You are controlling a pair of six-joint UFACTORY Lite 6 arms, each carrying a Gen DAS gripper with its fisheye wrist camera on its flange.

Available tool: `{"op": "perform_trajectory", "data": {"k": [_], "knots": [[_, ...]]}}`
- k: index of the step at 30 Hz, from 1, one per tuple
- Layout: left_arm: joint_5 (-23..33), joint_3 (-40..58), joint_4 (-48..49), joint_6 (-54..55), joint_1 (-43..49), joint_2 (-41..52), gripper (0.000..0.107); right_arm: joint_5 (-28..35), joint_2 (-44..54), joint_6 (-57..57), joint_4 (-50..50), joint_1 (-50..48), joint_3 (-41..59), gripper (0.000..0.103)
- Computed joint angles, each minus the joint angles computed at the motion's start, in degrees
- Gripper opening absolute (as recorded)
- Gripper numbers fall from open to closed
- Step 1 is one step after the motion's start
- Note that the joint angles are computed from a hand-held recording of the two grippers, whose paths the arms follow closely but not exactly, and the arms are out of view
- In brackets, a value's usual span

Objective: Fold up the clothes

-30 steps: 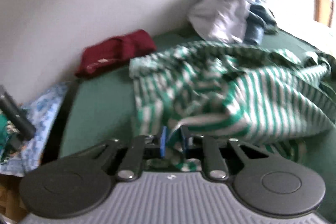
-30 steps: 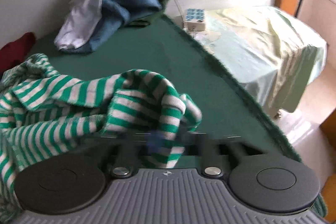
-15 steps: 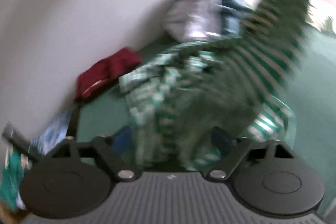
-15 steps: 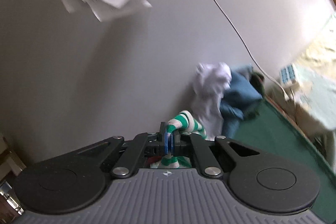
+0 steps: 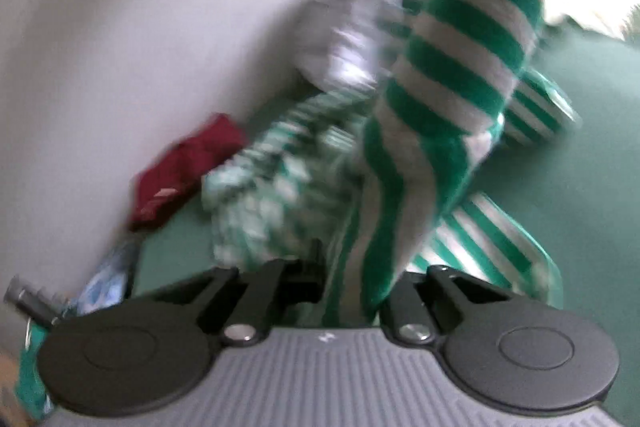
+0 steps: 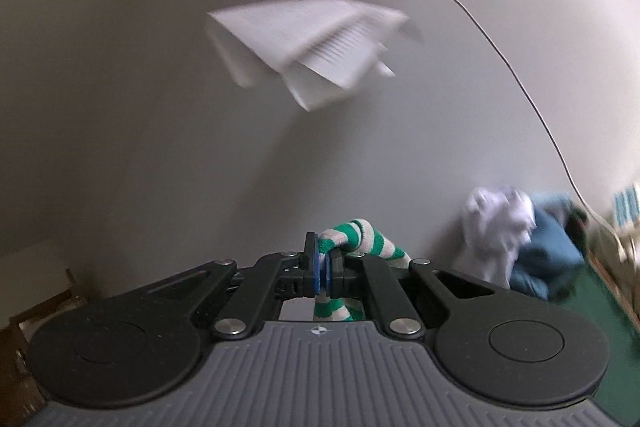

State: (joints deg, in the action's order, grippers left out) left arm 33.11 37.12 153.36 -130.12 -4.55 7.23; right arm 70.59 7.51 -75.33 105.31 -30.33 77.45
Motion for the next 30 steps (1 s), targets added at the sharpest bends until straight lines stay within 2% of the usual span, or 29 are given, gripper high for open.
{"op": "perform_trajectory", "data": {"k": [1,4,7,9,11,13,15,18,21,23,24,25,26,27,30], "knots": [[-0.25,0.92,-0.75,-0.39,1.56,-1.71,0.012,0.38,-0.29,-0.15,-0.12,-0.37,0.76,0.003],[-6.2,5.62,-0.77,-0.61,9.47,-11.07,0.012,1.8,-1.04,-0.64,-1.04,-1.65,2.82,0.003],[-14.83,9.83,9.94,-12.36,17.48,-21.56,0.013,5.18,-1.03,-0.86,-3.1,-3.4,4.48,0.003],[-15.36,9.72,11.4,-13.44,19.82,-26.89,0.013,9.22,0.02,-0.44,-4.47,-4.62,6.02,0.003],[-14.99,8.63,6.57,-7.15,21.11,-29.18,0.013,14.59,1.89,0.28,-6.37,-5.39,8.05,0.003],[-17.61,7.73,4.83,-6.38,23.69,-29.08,0.013,19.06,2.95,-0.1,-9.52,-4.19,8.24,0.004],[-19.67,5.89,-2.71,0.49,25.22,-26.97,0.013,20.44,2.27,-3.24,-14.46,-0.95,6.04,0.004],[-15.65,-0.52,-14.36,13.23,24.75,-24.1,0.013,22.02,2.09,-7.16,-22.02,4.99,2.1,0.004],[-14.27,-6.16,-19.9,16.22,25.68,-23.59,0.013,22.79,3.96,-9.23,-31.43,12.44,-0.27,0.005],[-14.04,-9.35,-18.95,14.04,28.18,-24.37,0.016,20.22,5.51,-8.7,-38.42,18.04,-1.12,0.013],[-14.16,-9.83,-20.26,14.61,28.96,-24.56,0.017,17.42,6.22,-7.54,-42.51,21.1,-1.17,0.023],[-15.52,-10.46,-21.8,15.95,30.48,-25.96,0.017,15.95,6.53,-7.49,-45.43,22.65,-1.61,0.028],[-16.85,-11.2,-20.95,15.04,32.36,-27.19,0.018,14.5,7.42,-7.55,-47.39,24.27,-1.0,0.028],[-17.95,-12.03,-17.7,11.73,34.48,-28.19,0.02,12.95,8.86,-6.94,-48.5,25.54,1.02,0.029],[-19.12,-14.26,-4.88,-1.35,38.45,-29.6,0.023,10.97,16.01,-3.31,-49.33,24.64,8.74,0.045]]}}
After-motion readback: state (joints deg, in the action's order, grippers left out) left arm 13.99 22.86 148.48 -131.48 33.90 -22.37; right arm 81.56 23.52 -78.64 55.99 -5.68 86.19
